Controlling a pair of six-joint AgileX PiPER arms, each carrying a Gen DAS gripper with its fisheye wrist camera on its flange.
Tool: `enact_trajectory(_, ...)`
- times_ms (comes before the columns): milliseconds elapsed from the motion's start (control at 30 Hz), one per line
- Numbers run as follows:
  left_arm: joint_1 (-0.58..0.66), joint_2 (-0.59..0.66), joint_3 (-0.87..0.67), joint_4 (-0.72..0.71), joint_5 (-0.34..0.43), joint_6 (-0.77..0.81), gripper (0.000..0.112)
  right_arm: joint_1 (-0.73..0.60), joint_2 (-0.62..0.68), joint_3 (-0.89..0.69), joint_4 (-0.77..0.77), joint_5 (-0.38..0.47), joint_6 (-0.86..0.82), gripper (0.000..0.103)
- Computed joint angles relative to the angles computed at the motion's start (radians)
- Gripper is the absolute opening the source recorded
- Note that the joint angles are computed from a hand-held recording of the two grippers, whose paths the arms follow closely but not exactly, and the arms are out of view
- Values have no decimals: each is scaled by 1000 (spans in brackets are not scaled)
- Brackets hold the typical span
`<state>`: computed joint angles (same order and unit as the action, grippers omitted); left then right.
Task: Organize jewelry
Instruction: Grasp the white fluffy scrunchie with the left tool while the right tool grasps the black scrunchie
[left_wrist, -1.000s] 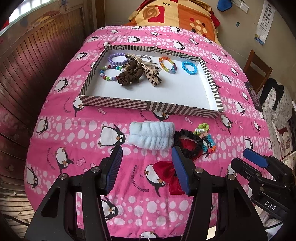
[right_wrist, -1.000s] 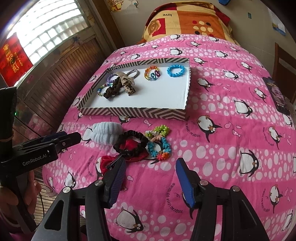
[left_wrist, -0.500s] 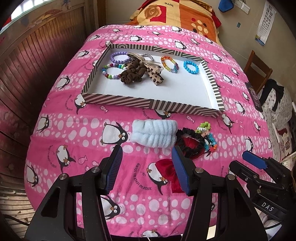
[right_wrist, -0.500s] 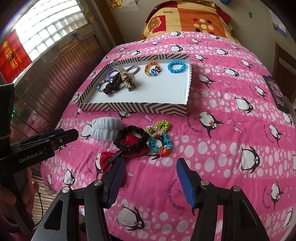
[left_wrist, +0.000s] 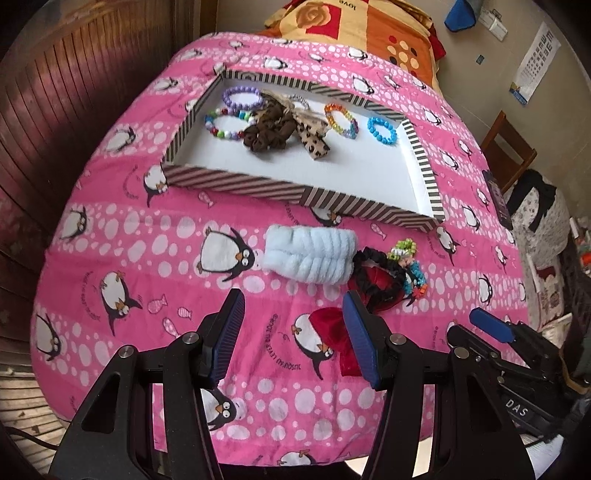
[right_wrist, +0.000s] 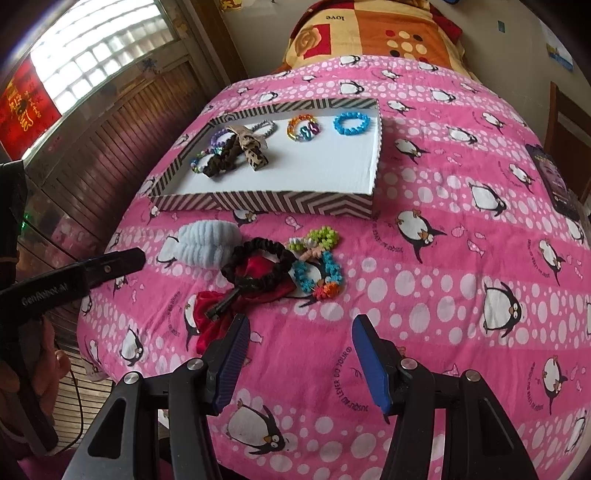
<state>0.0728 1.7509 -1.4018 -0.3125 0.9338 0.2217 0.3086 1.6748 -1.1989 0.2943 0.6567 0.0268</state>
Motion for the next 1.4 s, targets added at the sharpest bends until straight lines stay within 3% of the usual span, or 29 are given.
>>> enact_trajectory(433, 43, 71, -51, -34, 43, 5, 55, 18, 57, -20, 176, -53, -194, 55)
enact_trajectory(633, 63, 111, -115, -45, 79, 3, 56, 87, 159, -151, 144, -50, -251, 53)
enact_trajectory(733, 78, 132, -142, -59, 98, 4, 58, 108, 223, -225, 80, -33, -244, 44)
enact_trajectory(867, 90, 165, -190, -81, 135, 1, 59, 120, 296, -286, -1, -2, -216, 21)
enact_trajectory(967, 91, 183, -219, -99, 147, 2, 67, 92, 290, -260, 57, -19, -245, 7)
enact_trajectory(1167, 69, 250, -284, -147, 194, 14, 70, -16, 199, -172, 288, -37, -362, 6)
enact_trajectory(1400, 3, 334, -353, -103, 183, -8, 70, -55, 123, -109, 336, -41, -362, 6)
